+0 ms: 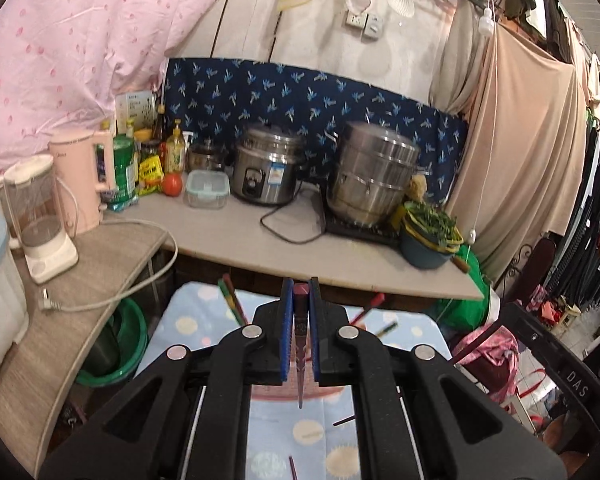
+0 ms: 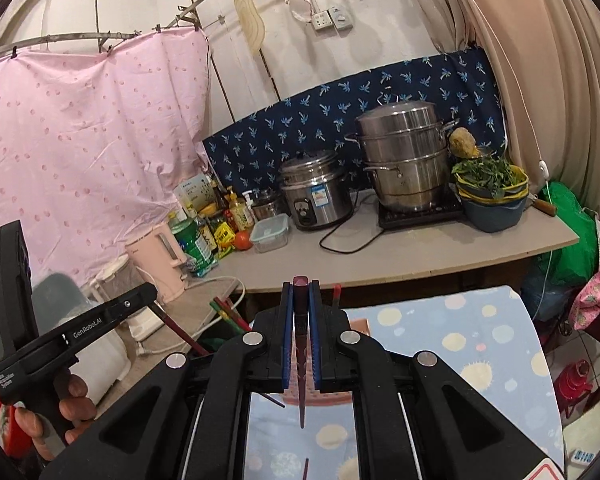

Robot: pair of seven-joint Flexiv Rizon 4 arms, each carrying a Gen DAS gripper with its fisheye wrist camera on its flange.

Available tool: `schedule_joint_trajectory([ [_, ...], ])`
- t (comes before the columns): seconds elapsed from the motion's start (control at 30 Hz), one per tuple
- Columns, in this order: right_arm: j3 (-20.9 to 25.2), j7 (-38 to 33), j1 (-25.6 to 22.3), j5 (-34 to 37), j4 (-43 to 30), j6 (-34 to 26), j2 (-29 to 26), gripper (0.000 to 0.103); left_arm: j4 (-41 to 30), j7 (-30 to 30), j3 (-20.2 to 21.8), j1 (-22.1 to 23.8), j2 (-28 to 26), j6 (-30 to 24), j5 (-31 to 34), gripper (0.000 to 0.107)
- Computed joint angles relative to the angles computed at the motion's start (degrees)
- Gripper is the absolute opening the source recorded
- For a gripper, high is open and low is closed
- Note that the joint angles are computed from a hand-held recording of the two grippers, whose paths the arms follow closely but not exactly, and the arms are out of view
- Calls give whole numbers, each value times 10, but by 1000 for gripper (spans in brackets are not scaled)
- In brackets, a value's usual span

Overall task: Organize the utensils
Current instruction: 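Carry both dark red chopsticks to the pink caddy and lower them in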

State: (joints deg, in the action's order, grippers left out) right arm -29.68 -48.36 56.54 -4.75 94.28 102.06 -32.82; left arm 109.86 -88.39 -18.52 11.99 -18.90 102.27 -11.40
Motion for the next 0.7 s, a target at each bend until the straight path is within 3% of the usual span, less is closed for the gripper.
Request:
schedule_joint_trajectory([
  [0.33,74,45,-105,-59,-169,-55,-77,7,-126,17,120,-101,-61,-19,-25,7],
  [0.5,144,58,-161,-107,-223,-105,-114,7,-166,19,170,-138,-98,-38,-37,7],
  [0.7,200,72,-200,-149,-261,-142,-149,7,-191,19,197,-158,-134,-60,-40,7],
])
